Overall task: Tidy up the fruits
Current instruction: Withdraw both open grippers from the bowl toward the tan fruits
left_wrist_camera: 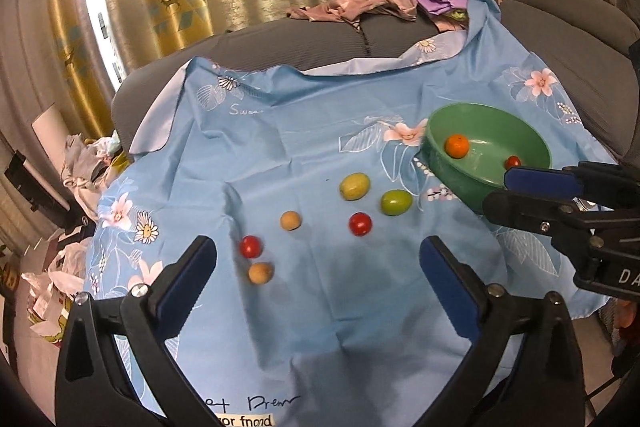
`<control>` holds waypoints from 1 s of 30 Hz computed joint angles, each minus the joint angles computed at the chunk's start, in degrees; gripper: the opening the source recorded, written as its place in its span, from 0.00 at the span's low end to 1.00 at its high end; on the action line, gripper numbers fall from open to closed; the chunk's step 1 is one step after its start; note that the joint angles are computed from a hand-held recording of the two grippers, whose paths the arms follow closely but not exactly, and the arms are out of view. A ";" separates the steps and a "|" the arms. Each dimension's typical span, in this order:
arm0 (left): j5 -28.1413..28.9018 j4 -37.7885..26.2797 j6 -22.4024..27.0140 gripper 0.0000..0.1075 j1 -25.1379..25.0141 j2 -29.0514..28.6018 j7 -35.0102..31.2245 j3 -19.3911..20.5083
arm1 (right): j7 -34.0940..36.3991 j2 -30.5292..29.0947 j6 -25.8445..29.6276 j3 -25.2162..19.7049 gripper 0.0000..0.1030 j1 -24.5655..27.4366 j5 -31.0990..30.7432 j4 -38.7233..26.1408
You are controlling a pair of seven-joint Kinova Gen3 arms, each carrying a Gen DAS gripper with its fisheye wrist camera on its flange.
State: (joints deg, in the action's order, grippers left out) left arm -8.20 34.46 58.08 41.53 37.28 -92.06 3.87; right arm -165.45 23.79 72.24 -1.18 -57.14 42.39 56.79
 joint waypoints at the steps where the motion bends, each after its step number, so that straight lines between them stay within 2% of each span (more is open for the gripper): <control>1: 0.03 0.46 -0.24 0.95 -0.15 -0.20 0.14 -0.08 | 0.35 0.37 0.29 -0.06 0.39 -0.03 -0.11 -0.67; 12: 1.31 0.39 0.14 0.95 -2.25 0.31 0.58 0.44 | 5.38 3.95 1.30 1.23 0.39 0.46 -3.93 -6.46; 19: 5.26 -4.78 4.86 0.95 -5.09 3.45 -0.83 1.86 | 6.63 5.06 0.17 1.95 0.39 1.94 -6.91 -7.00; 23: 9.48 -8.22 8.95 0.95 -8.36 5.99 -2.09 3.33 | 6.78 5.43 -0.39 2.00 0.39 3.25 -8.83 -6.33; 27: 16.83 -5.36 8.90 0.95 -13.64 6.03 -6.84 7.08 | 7.29 6.02 -0.40 1.69 0.39 4.93 -11.33 -5.62; 30: 20.36 -3.94 8.65 0.95 -15.87 6.23 -7.26 7.53 | 7.86 6.28 -1.76 1.17 0.39 6.67 -13.69 -4.44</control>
